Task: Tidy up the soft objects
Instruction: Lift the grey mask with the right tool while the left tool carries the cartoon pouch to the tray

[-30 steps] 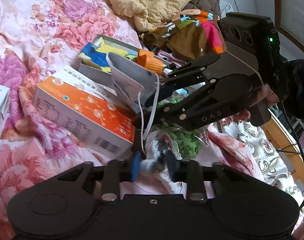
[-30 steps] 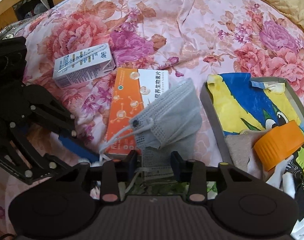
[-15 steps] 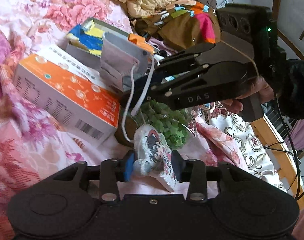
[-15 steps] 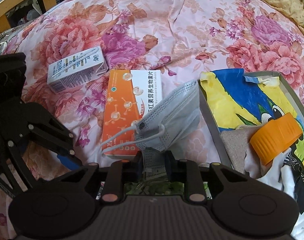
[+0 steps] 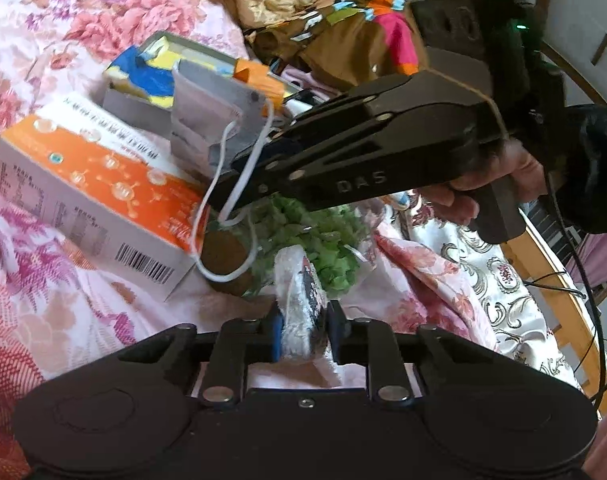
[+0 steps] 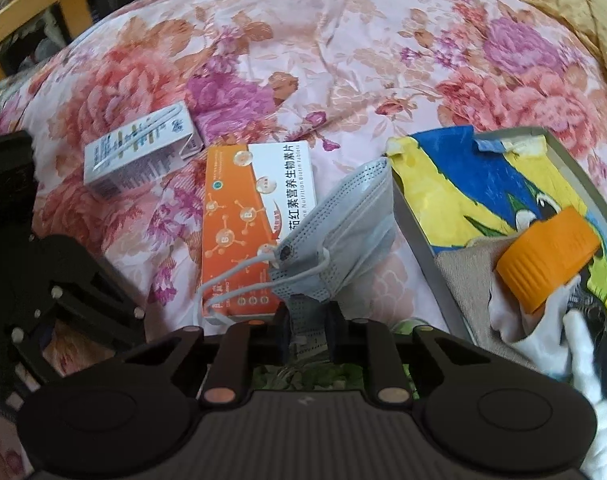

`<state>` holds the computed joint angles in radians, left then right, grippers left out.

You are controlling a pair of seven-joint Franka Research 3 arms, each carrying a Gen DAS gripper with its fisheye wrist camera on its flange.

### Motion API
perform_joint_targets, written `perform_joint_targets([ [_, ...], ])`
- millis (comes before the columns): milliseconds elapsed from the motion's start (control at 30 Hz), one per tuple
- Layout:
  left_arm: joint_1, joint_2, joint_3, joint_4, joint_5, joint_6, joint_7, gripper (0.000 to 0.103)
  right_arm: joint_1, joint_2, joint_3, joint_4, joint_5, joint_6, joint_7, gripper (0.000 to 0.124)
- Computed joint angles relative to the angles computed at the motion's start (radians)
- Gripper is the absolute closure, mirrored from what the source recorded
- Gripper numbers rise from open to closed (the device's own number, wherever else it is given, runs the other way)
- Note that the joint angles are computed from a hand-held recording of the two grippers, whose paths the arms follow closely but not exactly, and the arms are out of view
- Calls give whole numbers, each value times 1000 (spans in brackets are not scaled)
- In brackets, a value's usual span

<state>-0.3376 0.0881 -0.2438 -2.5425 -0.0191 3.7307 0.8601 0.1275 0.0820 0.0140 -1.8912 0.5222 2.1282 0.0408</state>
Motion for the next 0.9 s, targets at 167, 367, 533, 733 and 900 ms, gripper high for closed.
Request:
perform_joint_targets([
  [167, -23, -20, -4, 2, -82, -21, 70, 86, 1, -16, 1, -30, 34, 58, 19, 117],
  [367, -32, -33, -11, -2, -142, -25, 117, 89, 13, -55, 4, -94, 72, 153, -26, 119],
  [533, -37, -43, -16, -1, -187, -34, 150, 89, 27, -75, 5, -130, 93, 214, -56, 119],
  [733, -41, -47, -22, 0, -226, -31, 170, 89, 44, -75, 10, -146, 97, 293, -51, 119],
  [900, -38, -47, -23, -2, -225, -35, 160, 89, 58, -67, 18, -151, 98, 339, -41, 113],
])
